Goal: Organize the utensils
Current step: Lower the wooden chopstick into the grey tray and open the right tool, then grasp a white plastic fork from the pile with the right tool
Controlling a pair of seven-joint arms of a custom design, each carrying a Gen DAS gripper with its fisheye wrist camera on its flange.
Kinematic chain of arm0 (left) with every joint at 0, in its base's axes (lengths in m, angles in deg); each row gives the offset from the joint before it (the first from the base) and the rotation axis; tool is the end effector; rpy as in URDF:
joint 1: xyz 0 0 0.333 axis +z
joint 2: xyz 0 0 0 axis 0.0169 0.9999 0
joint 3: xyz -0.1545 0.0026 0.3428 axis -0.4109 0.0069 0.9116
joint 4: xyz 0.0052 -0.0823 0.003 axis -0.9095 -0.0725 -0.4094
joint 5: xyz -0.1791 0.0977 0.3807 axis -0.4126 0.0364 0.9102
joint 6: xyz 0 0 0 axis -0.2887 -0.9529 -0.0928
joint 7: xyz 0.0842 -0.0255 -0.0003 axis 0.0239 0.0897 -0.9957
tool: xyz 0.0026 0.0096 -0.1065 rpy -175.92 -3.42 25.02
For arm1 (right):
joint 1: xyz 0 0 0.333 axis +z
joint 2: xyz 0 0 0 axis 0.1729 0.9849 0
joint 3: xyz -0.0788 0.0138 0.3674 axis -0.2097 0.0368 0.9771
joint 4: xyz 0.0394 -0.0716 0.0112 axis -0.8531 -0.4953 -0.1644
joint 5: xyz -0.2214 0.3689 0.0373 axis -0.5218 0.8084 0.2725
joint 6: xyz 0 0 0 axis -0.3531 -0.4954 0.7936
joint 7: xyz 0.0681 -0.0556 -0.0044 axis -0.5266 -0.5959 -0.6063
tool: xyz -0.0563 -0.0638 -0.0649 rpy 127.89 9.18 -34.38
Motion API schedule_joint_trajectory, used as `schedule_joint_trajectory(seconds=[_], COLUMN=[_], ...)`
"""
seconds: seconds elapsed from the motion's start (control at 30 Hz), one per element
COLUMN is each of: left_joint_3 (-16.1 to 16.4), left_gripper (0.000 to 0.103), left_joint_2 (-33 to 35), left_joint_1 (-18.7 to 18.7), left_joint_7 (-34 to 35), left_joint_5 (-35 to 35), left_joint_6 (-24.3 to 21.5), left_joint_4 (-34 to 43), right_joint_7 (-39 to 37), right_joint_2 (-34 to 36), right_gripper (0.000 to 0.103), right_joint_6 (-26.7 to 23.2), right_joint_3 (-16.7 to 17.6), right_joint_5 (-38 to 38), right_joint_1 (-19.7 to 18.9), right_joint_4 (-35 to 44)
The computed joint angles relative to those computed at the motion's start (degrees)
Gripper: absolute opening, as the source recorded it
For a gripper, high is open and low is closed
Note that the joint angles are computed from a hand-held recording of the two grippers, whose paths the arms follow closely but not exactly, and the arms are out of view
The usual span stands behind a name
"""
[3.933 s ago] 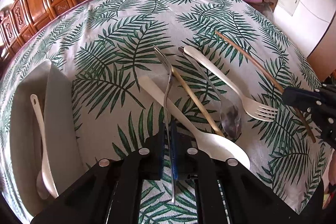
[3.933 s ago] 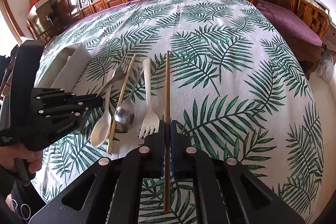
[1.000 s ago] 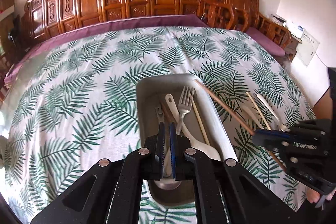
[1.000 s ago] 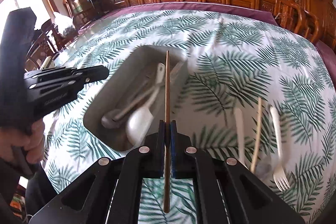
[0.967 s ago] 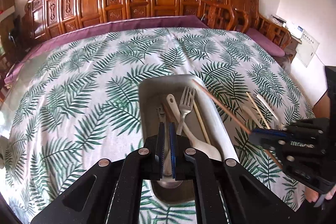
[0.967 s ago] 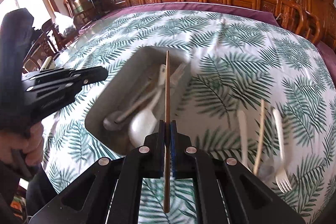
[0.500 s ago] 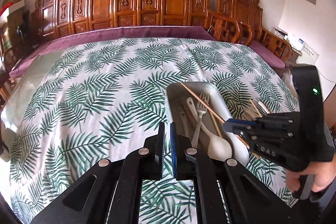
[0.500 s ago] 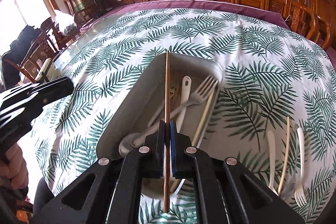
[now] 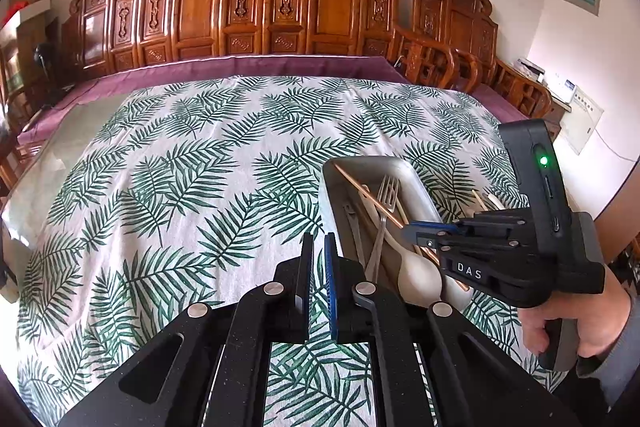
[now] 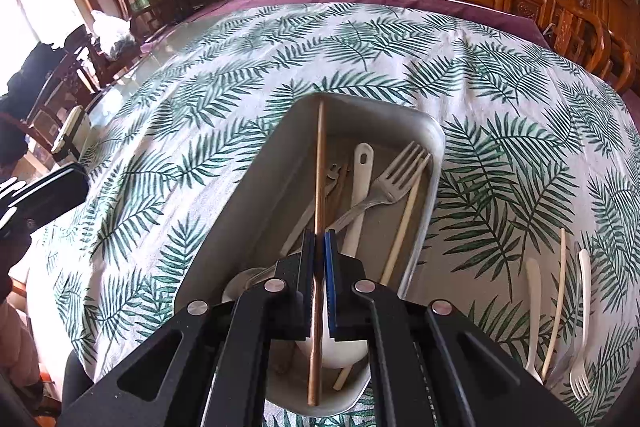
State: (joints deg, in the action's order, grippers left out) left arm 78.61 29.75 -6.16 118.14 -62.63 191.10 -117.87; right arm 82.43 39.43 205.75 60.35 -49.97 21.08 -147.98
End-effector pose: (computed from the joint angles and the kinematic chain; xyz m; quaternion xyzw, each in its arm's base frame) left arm 0.6409 -0.1574 0.5347 -0.6271 0.6765 -0.3166 0.2211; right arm 0.7569 0.2595 0.5224 -0.8100 0.5118 -0.0563 0.2808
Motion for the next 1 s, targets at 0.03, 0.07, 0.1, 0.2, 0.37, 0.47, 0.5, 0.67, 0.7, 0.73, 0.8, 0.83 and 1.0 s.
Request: schedule_joint_trajectory(seconds=[0.03, 0.07, 0.1, 0.2, 0.37, 0.47, 0.5, 0.67, 0.7, 0.73, 0.8, 0.83, 1.0], left_joint_3=[-0.05, -0.06, -0.05, -0.33, -0.75, -1.09, -1.1, -1.39, -1.51, -1.54, -1.93, -1.99, -2.0], left_gripper=[0.004, 0.004, 0.004, 0.004, 0.004, 0.004, 0.004, 0.004, 0.004, 0.004, 0.004, 0.004, 0.004], left_joint_2=[-0.08, -0.11, -0.08, -0.14, -0.11, 0.07, 0.19, 0.34, 0.29, 0.35, 0.29, 0.2, -0.06], left_joint_1=[0.01, -0.05, -0.17, -0.3, -0.89, -1.23, -1.38, -2.27, -2.42, -2.61, -2.84, -3.05, -3.9], left_joint_7=[0.13, 0.09, -0.01, 0.41, 0.99, 1.86, 1.98, 2.56, 2.8, 2.74, 3.3, 3.1, 0.47], left_joint_5=[-0.12, 0.0, 0.31, 0.06, 0.13, -0.27, -0.21, -0.08, -0.19, -0.03, -0.77, -0.84, -0.02], left_joint_6=[0.12, 0.14, 0.07, 0.05, -0.02, 0.12, 0.07, -0.41, -0.49, -0.53, -0.83, -1.12, -3.07], left_joint_4=[-0.21, -0.28, -0.3, -0.5, -0.67, -0.82, -0.82, -1.31, -1.39, -1.33, -1.34, -1.3, -0.17], right_joint_7=[-0.15, -0.63, -1.09, -2.32, -5.79, -8.8, -9.35, -11.9, -12.05, -11.96, -11.49, -11.16, -10.53], right_joint_2=[-0.24, -0.43, -0.71, -1.65, -5.46, -8.35, -9.12, -12.52, -13.06, -13.89, -14.99, -15.55, -18.77], right_gripper=[0.007, 0.007, 0.007, 0.007, 0.007, 0.007, 0.007, 0.007, 0.007, 0.007, 0.007, 0.008, 0.007], right_joint_6=[0.49, 0.64, 0.79, 1.02, 3.33, 4.76, 4.76, 4.46, 4.64, 4.99, 5.14, 4.9, 3.78], right_joint_3=[0.05, 0.28, 0.46, 0.83, 0.95, 0.75, 0.36, -1.63, -2.07, -2.68, -3.7, -4.18, -6.67], right_joint_5=[0.09, 0.44, 0.82, 2.14, 5.16, 7.98, 8.46, 10.48, 10.6, 10.46, 10.07, 9.93, 6.87], right_joint_1=[-0.04, -0.27, -0.49, -1.14, -2.59, -3.88, -4.14, -5.24, -5.27, -5.38, -5.5, -5.66, -6.38], right_joint_4=[-0.32, -0.54, -0.86, -1.94, -6.78, -10.47, -11.26, -14.68, -15.35, -16.4, -17.67, -18.24, -20.83])
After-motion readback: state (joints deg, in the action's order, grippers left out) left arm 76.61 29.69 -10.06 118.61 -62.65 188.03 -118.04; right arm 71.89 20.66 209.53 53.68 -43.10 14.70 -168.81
